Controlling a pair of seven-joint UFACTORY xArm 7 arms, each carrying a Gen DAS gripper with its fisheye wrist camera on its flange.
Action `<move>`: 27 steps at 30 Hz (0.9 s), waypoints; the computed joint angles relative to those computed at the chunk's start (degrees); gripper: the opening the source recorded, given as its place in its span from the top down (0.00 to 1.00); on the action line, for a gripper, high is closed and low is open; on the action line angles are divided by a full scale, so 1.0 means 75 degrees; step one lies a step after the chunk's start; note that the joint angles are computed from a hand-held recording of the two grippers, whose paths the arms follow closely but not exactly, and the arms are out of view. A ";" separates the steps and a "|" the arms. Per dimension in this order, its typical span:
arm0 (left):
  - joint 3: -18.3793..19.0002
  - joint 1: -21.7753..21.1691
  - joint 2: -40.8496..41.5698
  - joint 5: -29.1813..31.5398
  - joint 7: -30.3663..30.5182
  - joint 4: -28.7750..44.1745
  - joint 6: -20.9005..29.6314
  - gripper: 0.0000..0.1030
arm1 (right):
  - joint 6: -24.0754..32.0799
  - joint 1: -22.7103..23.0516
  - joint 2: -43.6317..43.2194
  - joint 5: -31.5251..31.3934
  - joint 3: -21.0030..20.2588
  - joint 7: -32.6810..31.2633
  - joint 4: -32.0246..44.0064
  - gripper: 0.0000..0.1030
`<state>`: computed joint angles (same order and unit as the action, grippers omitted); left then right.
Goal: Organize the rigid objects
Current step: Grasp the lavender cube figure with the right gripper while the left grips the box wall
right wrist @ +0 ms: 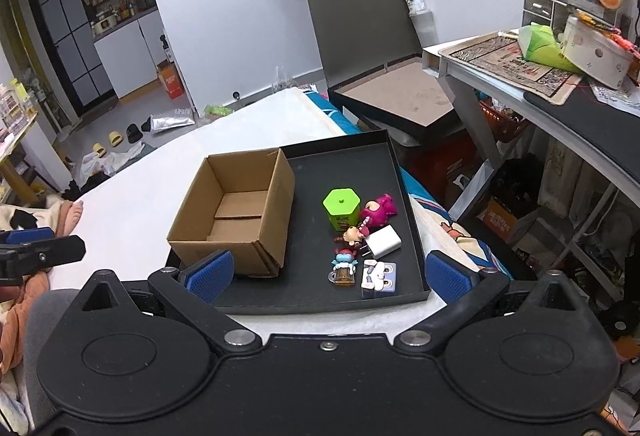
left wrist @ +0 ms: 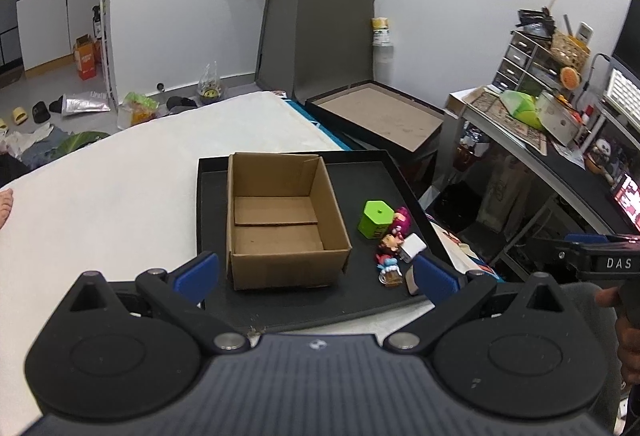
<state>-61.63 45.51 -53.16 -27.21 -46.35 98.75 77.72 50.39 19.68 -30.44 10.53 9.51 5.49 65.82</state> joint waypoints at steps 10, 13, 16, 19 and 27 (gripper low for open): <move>-0.0108 -0.0188 0.0281 0.0227 -0.0125 -0.0850 -0.0600 0.01 | 0.0017 -0.0139 0.0911 -0.0195 0.0045 0.0181 0.0446 0.01; -0.0222 -0.0216 0.0401 0.0442 -0.0258 -0.1035 -0.0798 0.03 | 0.0091 -0.0208 0.1197 -0.0292 0.0057 0.0327 0.0634 0.04; -0.0346 -0.0245 0.0587 0.0592 -0.0386 -0.1216 -0.1031 0.03 | 0.0126 -0.0256 0.1469 -0.0339 0.0041 0.0479 0.0776 0.06; -0.0488 -0.0244 0.0810 0.0793 -0.0486 -0.1347 -0.1230 0.03 | 0.0183 -0.0293 0.1715 -0.0375 0.0028 0.0639 0.0916 0.13; -0.0811 -0.0398 0.1456 0.1294 -0.0803 -0.1821 -0.1749 0.12 | 0.0639 -0.0321 0.2449 -0.0495 0.0007 0.0907 0.1398 0.21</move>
<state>-67.71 42.53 -42.24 -17.50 -52.37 85.09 64.60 55.18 17.27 -12.07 6.82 9.56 12.30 76.31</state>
